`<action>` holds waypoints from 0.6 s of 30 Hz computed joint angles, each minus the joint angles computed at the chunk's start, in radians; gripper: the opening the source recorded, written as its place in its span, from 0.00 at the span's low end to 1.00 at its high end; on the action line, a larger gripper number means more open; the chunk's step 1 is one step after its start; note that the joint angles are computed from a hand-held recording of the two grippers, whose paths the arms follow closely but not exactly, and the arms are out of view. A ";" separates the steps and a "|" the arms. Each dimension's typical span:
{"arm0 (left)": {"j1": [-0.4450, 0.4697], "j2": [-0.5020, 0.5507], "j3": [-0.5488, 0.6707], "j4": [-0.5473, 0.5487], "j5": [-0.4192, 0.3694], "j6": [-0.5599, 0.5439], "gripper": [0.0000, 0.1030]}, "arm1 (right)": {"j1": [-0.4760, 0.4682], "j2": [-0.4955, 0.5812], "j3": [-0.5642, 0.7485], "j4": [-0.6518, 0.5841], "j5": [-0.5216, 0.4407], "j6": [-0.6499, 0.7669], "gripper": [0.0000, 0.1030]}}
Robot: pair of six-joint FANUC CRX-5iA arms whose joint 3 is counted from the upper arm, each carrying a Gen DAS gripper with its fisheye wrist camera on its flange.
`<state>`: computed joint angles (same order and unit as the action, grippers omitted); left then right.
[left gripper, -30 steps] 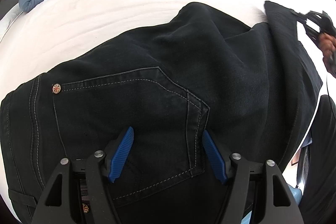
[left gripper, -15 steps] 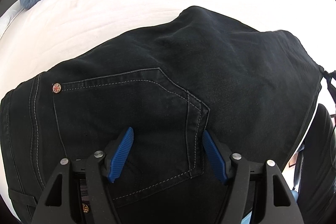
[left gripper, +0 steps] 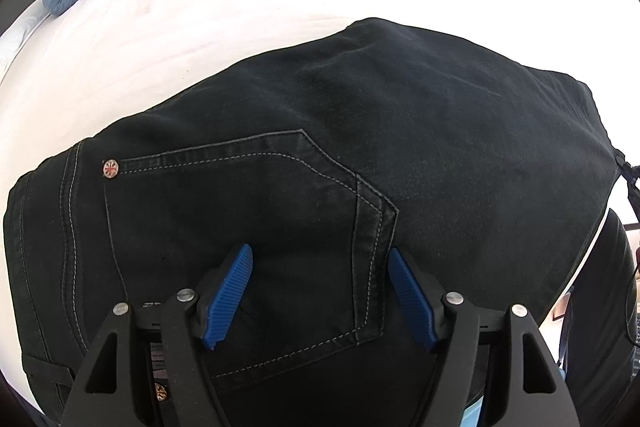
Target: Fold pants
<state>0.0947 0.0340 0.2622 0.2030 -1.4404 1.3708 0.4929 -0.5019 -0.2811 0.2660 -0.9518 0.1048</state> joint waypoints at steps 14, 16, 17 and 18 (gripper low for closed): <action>-0.015 -0.022 0.000 0.073 0.067 0.096 0.76 | -0.123 0.022 0.021 -0.236 0.072 0.149 0.07; -0.027 -0.035 -0.017 0.120 0.118 0.106 0.76 | -0.110 0.024 0.037 -0.195 0.041 0.152 0.15; -0.032 -0.037 -0.026 0.147 0.139 0.108 0.76 | -0.092 0.030 0.046 -0.146 0.013 0.133 0.17; -0.038 -0.038 -0.038 0.182 0.162 0.107 0.76 | -0.076 0.038 0.057 -0.100 -0.020 0.112 0.22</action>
<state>0.0566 -0.0038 0.2240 0.3847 -1.2784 1.4778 0.4171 -0.4642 -0.2241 0.1656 -0.9722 0.2167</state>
